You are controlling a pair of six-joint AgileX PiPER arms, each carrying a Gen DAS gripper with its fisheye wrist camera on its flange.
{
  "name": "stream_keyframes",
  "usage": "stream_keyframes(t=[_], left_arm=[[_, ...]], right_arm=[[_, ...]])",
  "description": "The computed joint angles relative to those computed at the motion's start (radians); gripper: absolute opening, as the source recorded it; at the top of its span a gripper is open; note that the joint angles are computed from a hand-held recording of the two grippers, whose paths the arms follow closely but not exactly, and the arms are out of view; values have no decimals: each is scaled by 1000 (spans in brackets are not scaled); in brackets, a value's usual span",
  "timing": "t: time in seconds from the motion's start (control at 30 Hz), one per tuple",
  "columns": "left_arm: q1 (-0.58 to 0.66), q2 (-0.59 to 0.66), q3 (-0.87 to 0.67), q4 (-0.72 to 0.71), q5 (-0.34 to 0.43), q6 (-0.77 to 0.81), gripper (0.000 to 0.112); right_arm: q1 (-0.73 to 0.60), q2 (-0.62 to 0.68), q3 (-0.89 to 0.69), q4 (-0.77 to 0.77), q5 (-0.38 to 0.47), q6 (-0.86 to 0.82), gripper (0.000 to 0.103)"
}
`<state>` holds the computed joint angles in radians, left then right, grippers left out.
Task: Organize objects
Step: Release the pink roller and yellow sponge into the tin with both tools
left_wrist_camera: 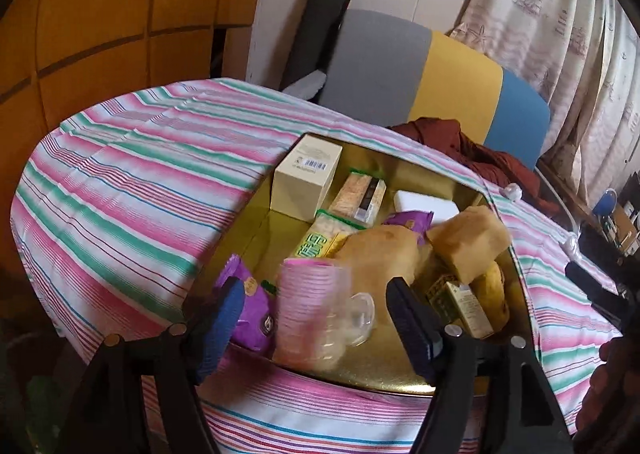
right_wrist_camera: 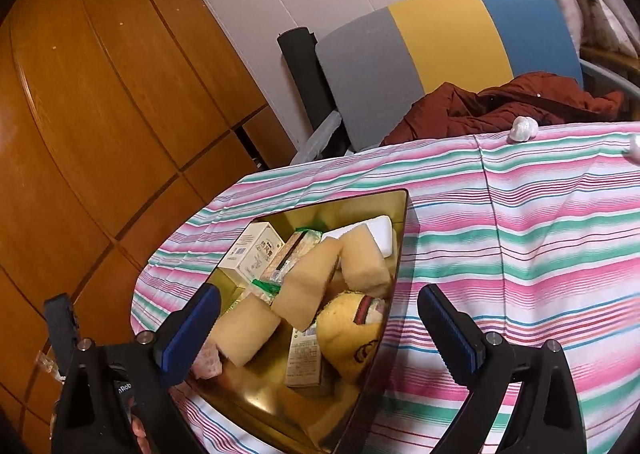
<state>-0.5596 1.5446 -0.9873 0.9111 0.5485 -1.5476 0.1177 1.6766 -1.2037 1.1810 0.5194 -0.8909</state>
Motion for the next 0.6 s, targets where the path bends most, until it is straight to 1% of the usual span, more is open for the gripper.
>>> stream_keyframes(t=[0.07, 0.17, 0.27, 0.3, 0.43, 0.53, 0.6], left_arm=[[-5, -9, 6, 31, -3, -34, 74], [-10, 3, -15, 21, 17, -13, 75], [-20, 35, -61, 12, 88, 9, 75], [-15, 35, -66, 7, 90, 7, 75], [1, 13, -54, 9, 33, -33, 75], [-27, 22, -77, 23, 33, -25, 75], [-43, 30, -88, 25, 11, -17, 75]], right_arm=[[-6, -1, 2, -4, 1, 7, 100], [-22, -1, 7, 4, 8, 11, 100], [-25, -4, 12, 1, 7, 15, 100], [-26, -5, 13, 1, 9, 12, 100], [-34, -15, 29, 20, 3, -16, 100], [-51, -6, 23, 16, 10, -5, 100], [-64, -3, 22, 15, 15, -3, 100]])
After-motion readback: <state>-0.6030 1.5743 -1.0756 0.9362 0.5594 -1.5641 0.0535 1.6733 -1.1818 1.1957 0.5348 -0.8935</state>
